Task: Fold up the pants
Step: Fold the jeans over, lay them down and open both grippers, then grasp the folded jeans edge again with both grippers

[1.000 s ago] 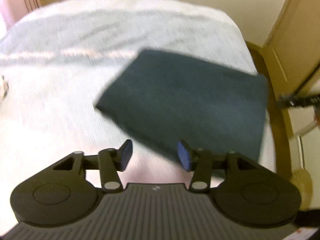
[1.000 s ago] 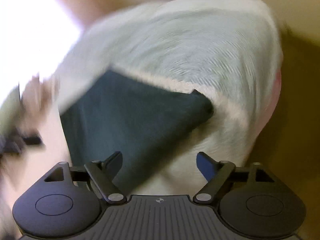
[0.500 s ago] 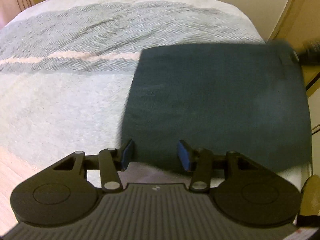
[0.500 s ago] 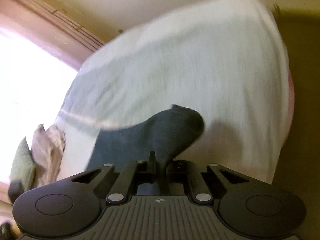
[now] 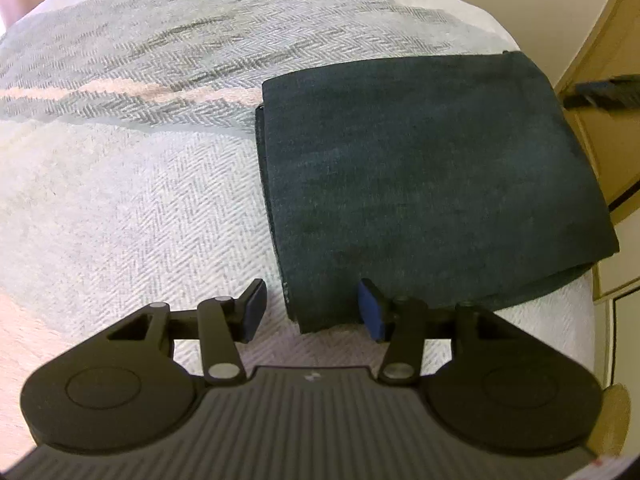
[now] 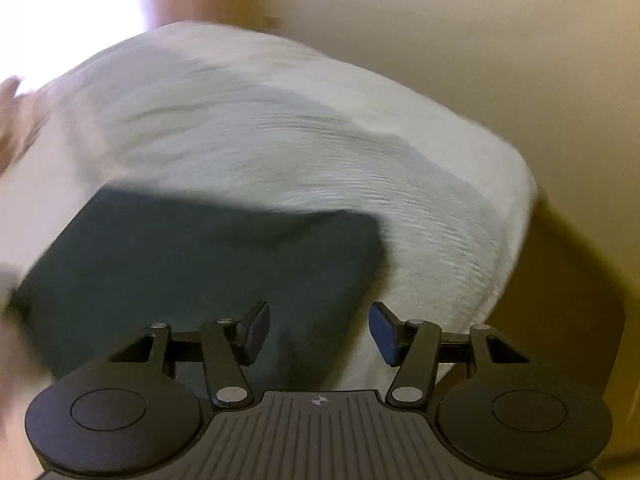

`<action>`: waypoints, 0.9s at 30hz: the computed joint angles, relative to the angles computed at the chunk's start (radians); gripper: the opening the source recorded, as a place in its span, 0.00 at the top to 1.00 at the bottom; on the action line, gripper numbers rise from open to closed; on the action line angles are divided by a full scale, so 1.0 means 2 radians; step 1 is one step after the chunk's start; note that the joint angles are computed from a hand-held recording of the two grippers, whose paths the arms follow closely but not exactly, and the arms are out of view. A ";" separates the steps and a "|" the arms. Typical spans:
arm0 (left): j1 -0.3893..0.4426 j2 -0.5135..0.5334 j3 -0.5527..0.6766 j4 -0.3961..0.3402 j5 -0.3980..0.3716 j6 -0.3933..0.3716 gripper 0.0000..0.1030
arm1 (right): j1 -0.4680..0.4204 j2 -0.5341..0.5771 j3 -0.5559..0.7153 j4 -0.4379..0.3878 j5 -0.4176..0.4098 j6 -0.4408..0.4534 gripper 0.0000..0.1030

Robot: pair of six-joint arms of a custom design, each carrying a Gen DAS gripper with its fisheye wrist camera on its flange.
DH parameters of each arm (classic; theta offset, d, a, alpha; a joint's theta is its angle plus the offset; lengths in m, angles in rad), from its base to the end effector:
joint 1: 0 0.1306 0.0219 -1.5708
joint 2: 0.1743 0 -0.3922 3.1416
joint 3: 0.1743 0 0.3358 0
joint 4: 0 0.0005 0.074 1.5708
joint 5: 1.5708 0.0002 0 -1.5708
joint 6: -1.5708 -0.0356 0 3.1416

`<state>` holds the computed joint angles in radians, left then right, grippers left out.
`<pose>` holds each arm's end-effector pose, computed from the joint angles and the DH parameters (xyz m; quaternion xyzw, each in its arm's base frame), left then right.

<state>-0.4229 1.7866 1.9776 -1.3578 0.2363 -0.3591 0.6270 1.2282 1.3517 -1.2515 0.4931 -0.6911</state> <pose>0.4918 -0.2310 0.4571 0.3926 0.8904 -0.1218 0.1954 0.2810 0.1822 0.4633 0.0839 0.9439 -0.0578 0.3142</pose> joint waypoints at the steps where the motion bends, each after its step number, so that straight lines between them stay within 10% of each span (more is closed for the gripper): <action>1: -0.001 0.000 0.001 0.000 -0.001 -0.002 0.56 | 0.036 -0.002 -0.001 0.002 0.008 0.007 0.46; 8: -0.004 -0.013 -0.011 0.002 -0.001 -0.018 0.57 | 0.168 0.048 0.008 -0.005 0.022 0.095 0.39; 18: -0.011 -0.058 -0.063 0.043 -0.005 -0.055 0.54 | 0.188 0.103 -0.026 0.002 0.060 0.217 0.38; 27: -0.057 -0.149 -0.212 0.202 -0.026 -0.328 0.22 | 0.164 0.100 -0.053 0.033 0.066 0.308 0.49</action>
